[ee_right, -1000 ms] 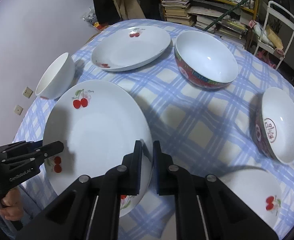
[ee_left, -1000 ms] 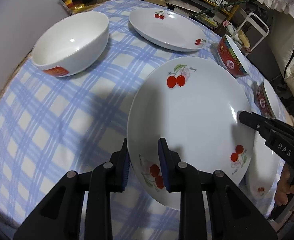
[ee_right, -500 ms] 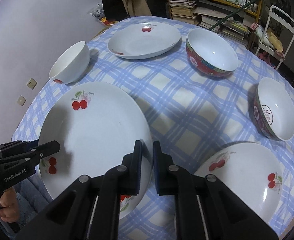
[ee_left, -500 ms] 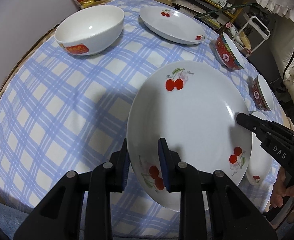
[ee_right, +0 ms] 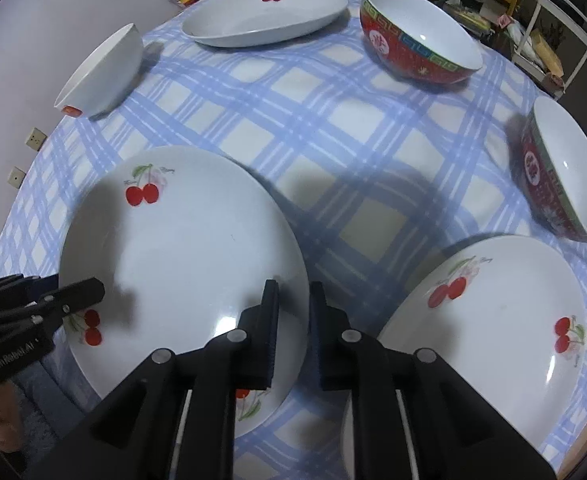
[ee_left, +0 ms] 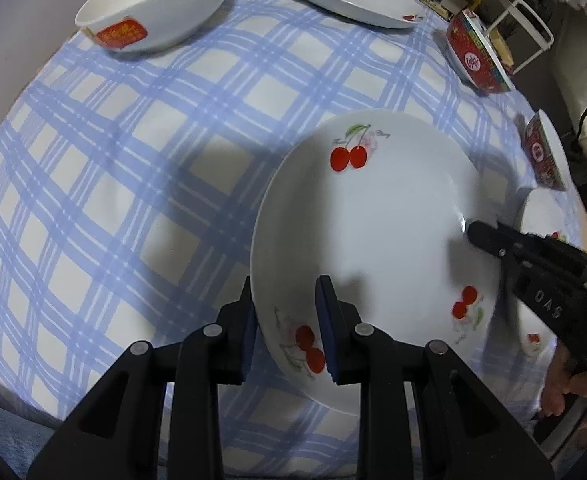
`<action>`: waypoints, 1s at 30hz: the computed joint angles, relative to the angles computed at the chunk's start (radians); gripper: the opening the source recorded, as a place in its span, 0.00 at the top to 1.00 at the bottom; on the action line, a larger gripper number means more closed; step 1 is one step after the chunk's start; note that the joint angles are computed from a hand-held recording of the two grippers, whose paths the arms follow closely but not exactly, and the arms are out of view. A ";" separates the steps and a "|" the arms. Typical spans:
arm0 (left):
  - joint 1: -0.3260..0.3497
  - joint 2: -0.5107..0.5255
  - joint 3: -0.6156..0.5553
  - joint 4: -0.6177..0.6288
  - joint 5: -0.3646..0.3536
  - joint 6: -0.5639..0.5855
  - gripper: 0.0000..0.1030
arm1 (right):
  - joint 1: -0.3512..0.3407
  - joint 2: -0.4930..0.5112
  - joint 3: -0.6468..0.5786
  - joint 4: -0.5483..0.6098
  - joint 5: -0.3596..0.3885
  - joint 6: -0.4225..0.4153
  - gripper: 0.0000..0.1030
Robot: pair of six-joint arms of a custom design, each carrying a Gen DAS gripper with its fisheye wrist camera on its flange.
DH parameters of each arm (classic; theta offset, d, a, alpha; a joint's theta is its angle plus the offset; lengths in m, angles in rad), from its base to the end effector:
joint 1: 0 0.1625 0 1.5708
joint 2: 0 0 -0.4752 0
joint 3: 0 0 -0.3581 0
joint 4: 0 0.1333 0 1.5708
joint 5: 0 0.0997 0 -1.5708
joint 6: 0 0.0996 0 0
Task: Organize plates and bowls
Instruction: 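Lift and carry the cherry plate with both grippers across the table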
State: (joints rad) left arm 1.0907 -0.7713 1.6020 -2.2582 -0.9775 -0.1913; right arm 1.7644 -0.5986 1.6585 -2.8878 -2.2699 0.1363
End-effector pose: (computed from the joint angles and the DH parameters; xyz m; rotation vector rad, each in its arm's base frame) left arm -0.1414 -0.6807 0.1334 0.4198 2.5004 -0.0835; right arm 0.1994 -0.6574 0.0695 -0.0453 -2.4570 0.4599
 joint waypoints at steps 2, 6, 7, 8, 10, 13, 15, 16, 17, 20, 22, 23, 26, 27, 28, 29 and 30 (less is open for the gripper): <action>0.004 0.001 -0.004 0.002 -0.010 -0.006 0.75 | 0.003 0.005 -0.007 -0.003 -0.010 -0.010 0.84; 0.013 0.006 -0.013 0.010 -0.024 -0.026 0.75 | 0.002 0.004 -0.008 0.002 -0.005 -0.006 0.84; 0.015 0.007 -0.012 0.005 -0.025 -0.033 0.75 | 0.005 0.006 -0.007 0.001 -0.011 -0.007 0.84; 0.019 0.007 -0.011 0.000 -0.026 -0.035 0.75 | 0.008 0.006 -0.008 0.003 -0.018 -0.011 0.84; 0.023 0.008 -0.015 -0.001 -0.028 -0.040 0.75 | 0.014 0.011 -0.009 0.004 -0.031 -0.014 0.84; 0.023 0.003 -0.016 0.001 -0.029 -0.052 0.75 | 0.014 0.011 -0.010 0.008 -0.027 -0.006 0.84; 0.023 -0.004 -0.010 0.003 -0.018 -0.060 0.76 | 0.014 0.013 -0.015 0.021 -0.019 -0.001 0.85; 0.022 -0.007 -0.009 0.008 -0.015 -0.064 0.76 | 0.015 0.013 -0.016 0.024 -0.018 -0.001 0.85; 0.020 -0.007 -0.009 0.009 -0.008 -0.065 0.76 | 0.017 0.014 -0.014 0.024 -0.022 -0.001 0.85; 0.023 -0.010 -0.014 0.012 -0.006 -0.079 0.76 | 0.024 0.020 -0.017 0.030 -0.037 0.003 0.85; 0.032 -0.014 -0.022 0.026 -0.026 -0.096 0.75 | 0.022 0.017 -0.013 0.029 -0.033 0.014 0.85; 0.034 -0.013 -0.026 0.030 -0.031 -0.101 0.75 | 0.022 0.017 -0.013 0.028 -0.031 0.020 0.85; 0.028 -0.014 -0.020 0.021 -0.009 -0.108 0.74 | 0.025 0.020 -0.014 0.031 -0.041 0.023 0.85; 0.026 -0.015 -0.017 0.017 0.000 -0.104 0.74 | 0.026 0.022 -0.017 0.035 -0.046 0.025 0.84; 0.023 -0.016 -0.014 0.014 0.011 -0.104 0.74 | 0.026 0.022 -0.019 0.039 -0.049 0.024 0.84; 0.021 -0.017 -0.014 0.015 0.016 -0.104 0.74 | 0.027 0.025 -0.024 0.044 -0.052 0.024 0.84; 0.020 -0.017 -0.014 0.018 0.020 -0.106 0.74 | 0.028 0.026 -0.026 0.046 -0.055 0.024 0.84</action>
State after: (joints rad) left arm 1.1105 -0.7888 1.5883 -2.2403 -0.9578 -0.2971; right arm 1.7923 -0.5726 1.6327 -2.8415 -2.3251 0.1605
